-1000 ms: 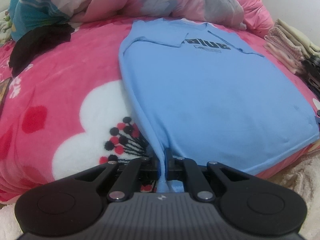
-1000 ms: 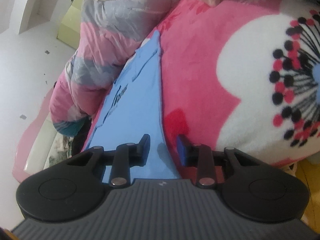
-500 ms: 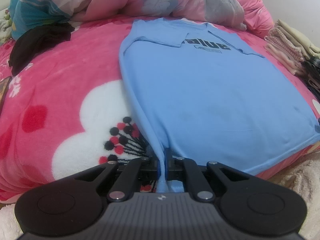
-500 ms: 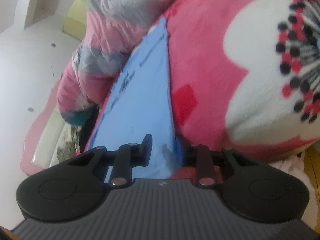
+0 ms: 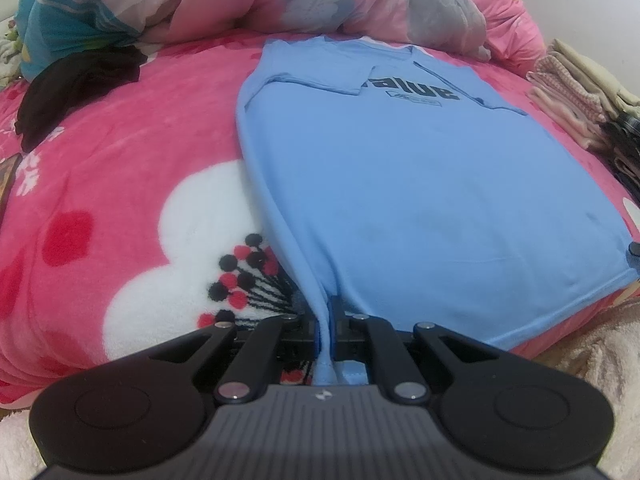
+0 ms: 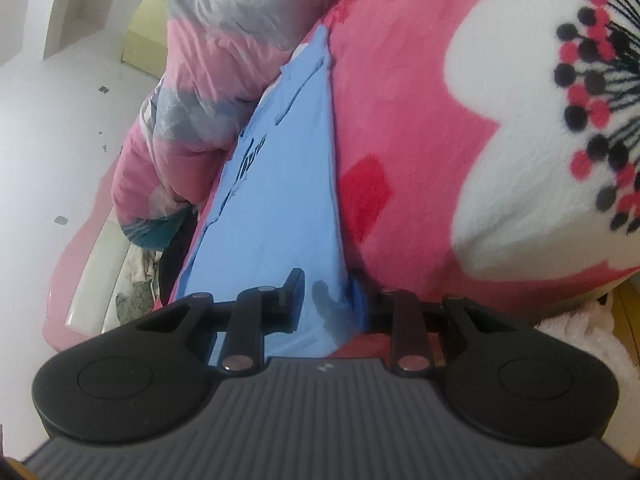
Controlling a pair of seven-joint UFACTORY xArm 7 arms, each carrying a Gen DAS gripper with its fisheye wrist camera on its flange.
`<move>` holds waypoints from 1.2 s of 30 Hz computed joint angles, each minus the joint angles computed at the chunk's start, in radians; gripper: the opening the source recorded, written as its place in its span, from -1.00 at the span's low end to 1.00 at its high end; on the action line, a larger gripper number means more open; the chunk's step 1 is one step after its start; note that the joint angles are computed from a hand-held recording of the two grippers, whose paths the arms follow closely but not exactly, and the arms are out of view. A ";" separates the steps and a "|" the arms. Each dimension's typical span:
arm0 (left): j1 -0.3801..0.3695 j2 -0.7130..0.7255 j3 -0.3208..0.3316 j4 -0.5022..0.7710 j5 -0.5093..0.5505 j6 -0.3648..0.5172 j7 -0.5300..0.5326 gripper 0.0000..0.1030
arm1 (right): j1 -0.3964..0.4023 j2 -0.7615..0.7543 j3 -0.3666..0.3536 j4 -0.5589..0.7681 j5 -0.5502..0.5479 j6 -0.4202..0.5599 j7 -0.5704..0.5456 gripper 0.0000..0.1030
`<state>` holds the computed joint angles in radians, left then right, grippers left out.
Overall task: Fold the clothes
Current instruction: 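Close the right gripper on the blue shirt's edge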
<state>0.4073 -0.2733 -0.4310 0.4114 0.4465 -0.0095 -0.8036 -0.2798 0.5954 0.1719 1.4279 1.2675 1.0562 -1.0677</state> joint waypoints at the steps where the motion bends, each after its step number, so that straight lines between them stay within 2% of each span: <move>1: 0.002 0.000 -0.002 0.000 0.001 -0.001 -0.002 -0.90 | 0.002 -0.001 -0.001 -0.002 -0.009 0.003 0.002 -0.54; 8: 0.008 0.001 -0.006 -0.003 -0.002 -0.010 0.002 -0.90 | 0.007 -0.008 -0.004 -0.014 -0.034 0.018 0.015 -0.58; 12: 0.014 -0.002 -0.015 -0.006 -0.008 -0.011 0.003 -0.90 | 0.012 -0.016 -0.006 -0.022 -0.042 0.007 0.016 -0.74; 19: 0.015 -0.002 -0.018 -0.010 -0.027 -0.017 0.016 -0.89 | 0.022 -0.028 -0.008 -0.031 -0.052 -0.016 0.014 -0.87; 36: 0.027 -0.002 -0.034 -0.013 -0.057 -0.025 0.040 -0.89 | 0.036 -0.039 -0.007 -0.034 -0.068 -0.050 0.022 -0.89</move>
